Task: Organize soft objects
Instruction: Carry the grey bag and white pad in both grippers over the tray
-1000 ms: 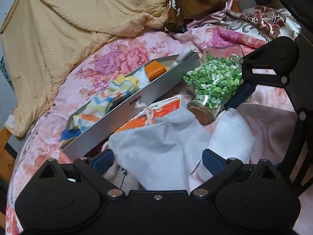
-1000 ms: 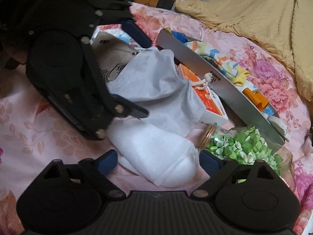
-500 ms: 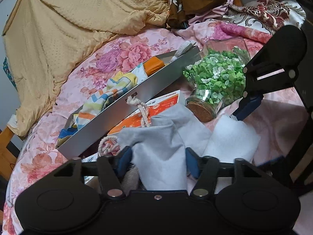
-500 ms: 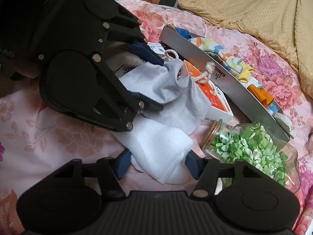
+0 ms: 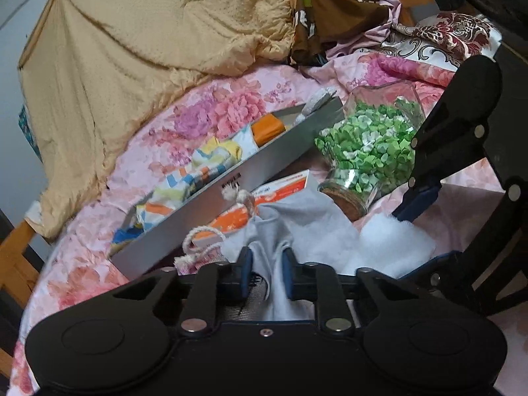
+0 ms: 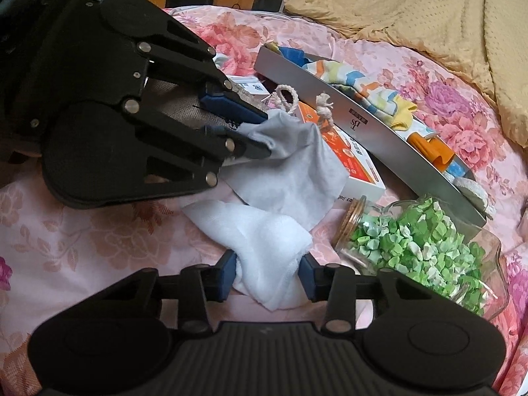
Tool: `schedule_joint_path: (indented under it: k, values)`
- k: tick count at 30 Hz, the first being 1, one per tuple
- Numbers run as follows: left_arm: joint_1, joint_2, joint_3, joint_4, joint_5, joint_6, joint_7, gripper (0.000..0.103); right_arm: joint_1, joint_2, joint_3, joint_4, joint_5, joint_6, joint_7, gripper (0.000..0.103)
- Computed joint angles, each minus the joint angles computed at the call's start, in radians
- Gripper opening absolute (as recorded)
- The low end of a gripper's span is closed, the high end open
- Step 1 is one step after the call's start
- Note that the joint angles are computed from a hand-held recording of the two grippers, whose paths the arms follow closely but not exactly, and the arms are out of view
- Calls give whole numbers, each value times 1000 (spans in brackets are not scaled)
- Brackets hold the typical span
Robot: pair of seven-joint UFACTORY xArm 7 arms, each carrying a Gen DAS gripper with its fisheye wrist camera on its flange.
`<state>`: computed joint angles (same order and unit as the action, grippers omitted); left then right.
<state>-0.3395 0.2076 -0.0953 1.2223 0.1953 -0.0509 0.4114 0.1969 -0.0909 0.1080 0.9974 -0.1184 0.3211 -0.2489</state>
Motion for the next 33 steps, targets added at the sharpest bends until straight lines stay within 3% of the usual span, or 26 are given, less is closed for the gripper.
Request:
schedule_joint_path:
  k: [7,13,17,20,22,25,33]
  values:
    - [46,-11,-66,-15,-56,-45,10,10,-2,-6,-5,-1,24,-14,12,35]
    - [146,-9,-191,7,-200,23,5,6,-1,-13,-20,0,111,-35,19,21]
    - [121,-3,-159,56,-325,118,-116,6,16,-20,-46,0,263,-49,-29,16]
    - [132,-6,-161,84,-438,170,-178,6,14,-31,-49,-12,302,-88,-35,15]
    - [115,-10,-136,95,-457,189,-236,6,19,-44,-55,-26,330,-122,-45,15]
    - [109,-20,-125,100,-491,190,-291,6,24,-52,-65,-44,363,-196,-43,15]
    - [94,-58,-131,98,-535,162,-341,6,17,-62,-86,-71,348,-353,89,16]
